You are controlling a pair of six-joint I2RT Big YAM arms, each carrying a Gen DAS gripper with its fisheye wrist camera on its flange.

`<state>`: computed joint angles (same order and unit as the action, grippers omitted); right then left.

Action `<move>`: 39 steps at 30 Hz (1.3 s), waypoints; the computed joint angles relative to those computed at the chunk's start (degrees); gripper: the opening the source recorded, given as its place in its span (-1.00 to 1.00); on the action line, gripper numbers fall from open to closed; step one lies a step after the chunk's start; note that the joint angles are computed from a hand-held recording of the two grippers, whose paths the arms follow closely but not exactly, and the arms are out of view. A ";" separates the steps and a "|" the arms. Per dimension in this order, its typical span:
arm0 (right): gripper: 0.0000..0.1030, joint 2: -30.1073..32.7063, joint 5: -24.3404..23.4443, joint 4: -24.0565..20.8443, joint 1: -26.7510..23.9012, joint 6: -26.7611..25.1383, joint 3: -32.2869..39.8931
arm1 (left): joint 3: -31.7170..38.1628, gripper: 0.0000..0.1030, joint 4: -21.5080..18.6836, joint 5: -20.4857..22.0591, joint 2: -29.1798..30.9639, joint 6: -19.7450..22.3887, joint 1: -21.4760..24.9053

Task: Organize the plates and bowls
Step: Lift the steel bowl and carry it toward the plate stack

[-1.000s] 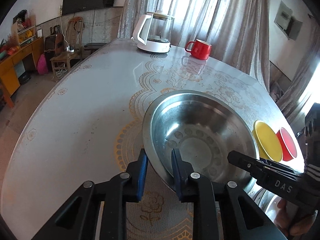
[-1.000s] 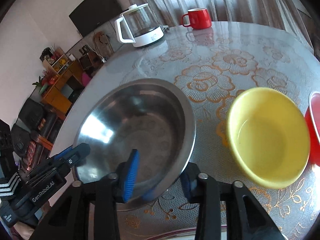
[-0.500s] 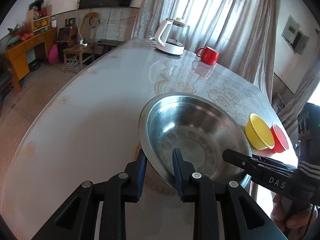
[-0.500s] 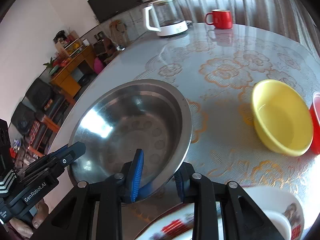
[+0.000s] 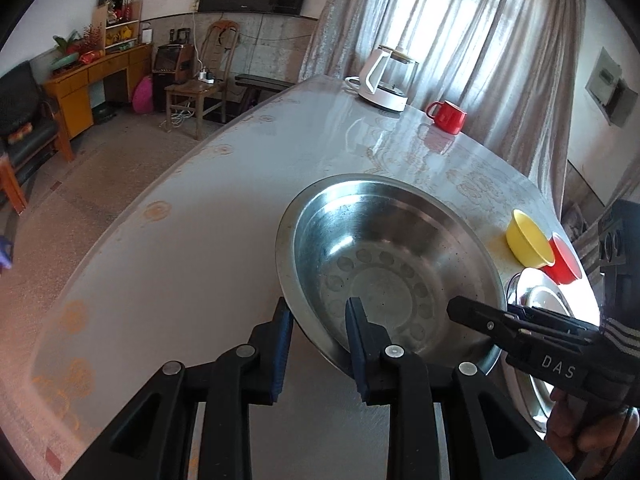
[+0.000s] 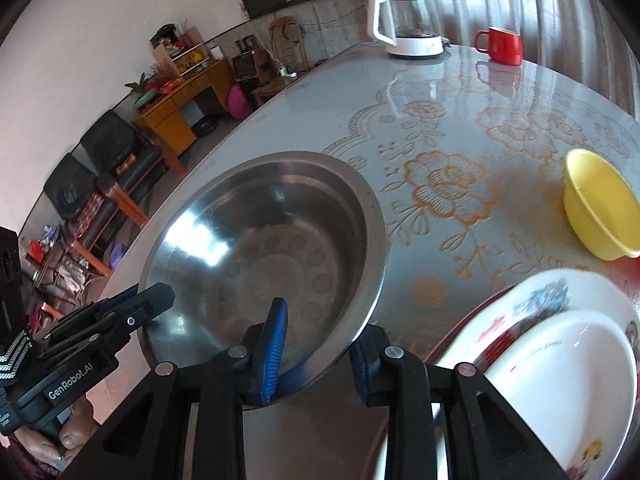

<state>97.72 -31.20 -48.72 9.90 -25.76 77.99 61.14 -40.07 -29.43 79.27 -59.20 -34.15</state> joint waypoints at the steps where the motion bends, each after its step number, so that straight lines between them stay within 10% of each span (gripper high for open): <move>1: -0.42 -0.85 -0.23 0.29 0.16 -0.20 -1.39 | -0.92 -0.48 -0.29 -0.53 -0.94 -0.51 -0.61; 21: -0.40 -5.62 -2.58 3.51 0.61 1.97 -8.59 | -3.93 -0.39 -1.60 -4.37 -3.57 -1.98 -3.43; 39: -0.38 -6.58 -1.25 7.08 1.42 2.85 -10.45 | -8.31 -0.30 8.36 -1.75 -5.95 2.02 -0.40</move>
<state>91.15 -32.45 -41.64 11.32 -22.91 67.54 52.83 -31.71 -31.18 73.33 -57.18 -34.55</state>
